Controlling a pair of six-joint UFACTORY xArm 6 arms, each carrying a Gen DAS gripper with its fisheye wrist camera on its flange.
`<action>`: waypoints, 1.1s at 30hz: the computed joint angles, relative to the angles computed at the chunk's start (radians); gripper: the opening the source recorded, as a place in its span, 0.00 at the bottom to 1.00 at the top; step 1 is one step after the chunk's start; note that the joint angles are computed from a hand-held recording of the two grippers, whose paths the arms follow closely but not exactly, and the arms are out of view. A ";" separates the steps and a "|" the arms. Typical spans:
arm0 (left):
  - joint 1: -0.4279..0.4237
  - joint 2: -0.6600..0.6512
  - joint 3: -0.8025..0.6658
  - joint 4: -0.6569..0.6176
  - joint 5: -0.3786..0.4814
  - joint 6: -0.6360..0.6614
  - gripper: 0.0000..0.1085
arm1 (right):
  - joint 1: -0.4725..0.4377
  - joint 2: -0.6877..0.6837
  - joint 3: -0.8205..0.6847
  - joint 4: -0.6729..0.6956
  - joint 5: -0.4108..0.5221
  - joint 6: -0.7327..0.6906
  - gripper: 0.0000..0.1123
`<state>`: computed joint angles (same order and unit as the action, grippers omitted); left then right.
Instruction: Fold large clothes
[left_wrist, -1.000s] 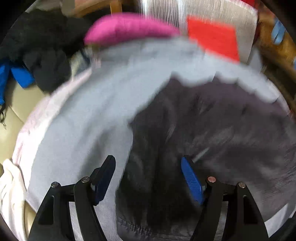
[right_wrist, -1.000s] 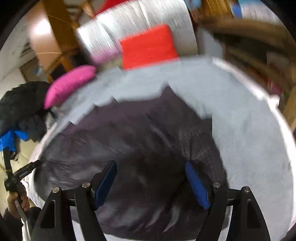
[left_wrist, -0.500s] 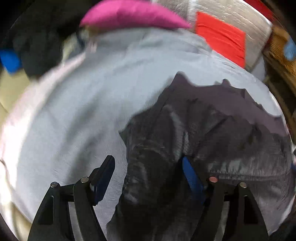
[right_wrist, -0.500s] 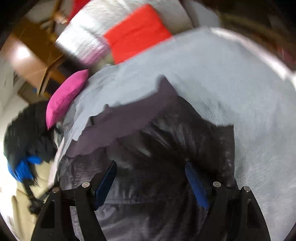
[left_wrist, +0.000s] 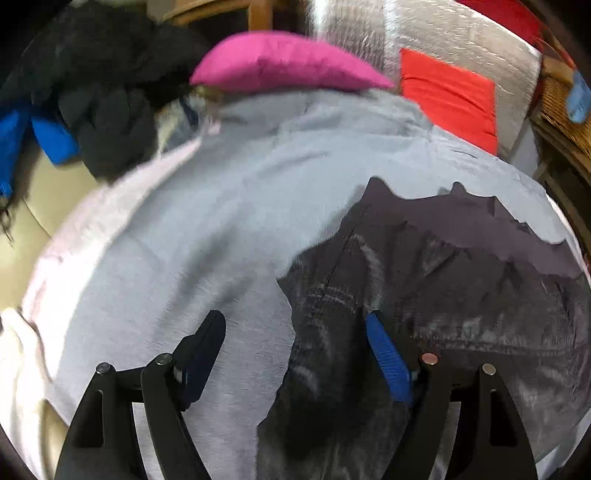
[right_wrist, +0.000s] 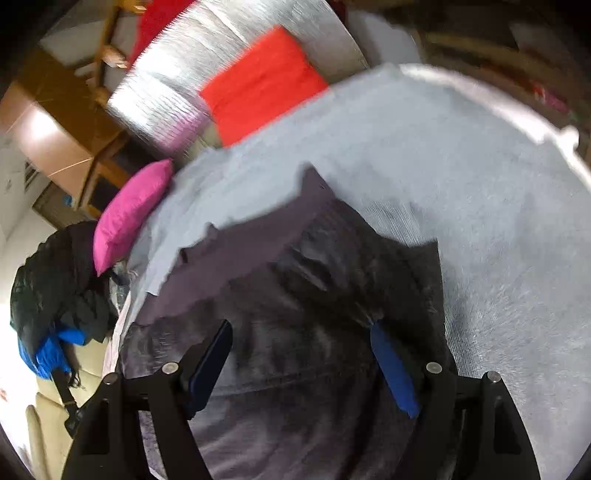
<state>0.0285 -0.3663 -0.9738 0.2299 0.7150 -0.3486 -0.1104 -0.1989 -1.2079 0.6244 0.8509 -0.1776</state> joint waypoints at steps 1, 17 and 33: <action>-0.003 -0.015 0.005 0.007 0.000 0.005 0.73 | 0.011 -0.028 0.015 -0.009 -0.018 -0.010 0.72; -0.079 -0.224 0.096 -0.036 0.038 0.002 0.73 | 0.106 -0.256 0.202 -0.263 -0.098 0.124 0.72; -0.259 -0.461 0.214 0.115 0.112 -0.143 0.85 | 0.492 -0.738 0.556 -0.709 -0.083 0.647 0.82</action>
<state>-0.2309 -0.8270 -0.7600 0.3450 0.8269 -0.4912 0.3814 -0.9369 -0.6516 -0.0842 0.7681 0.4694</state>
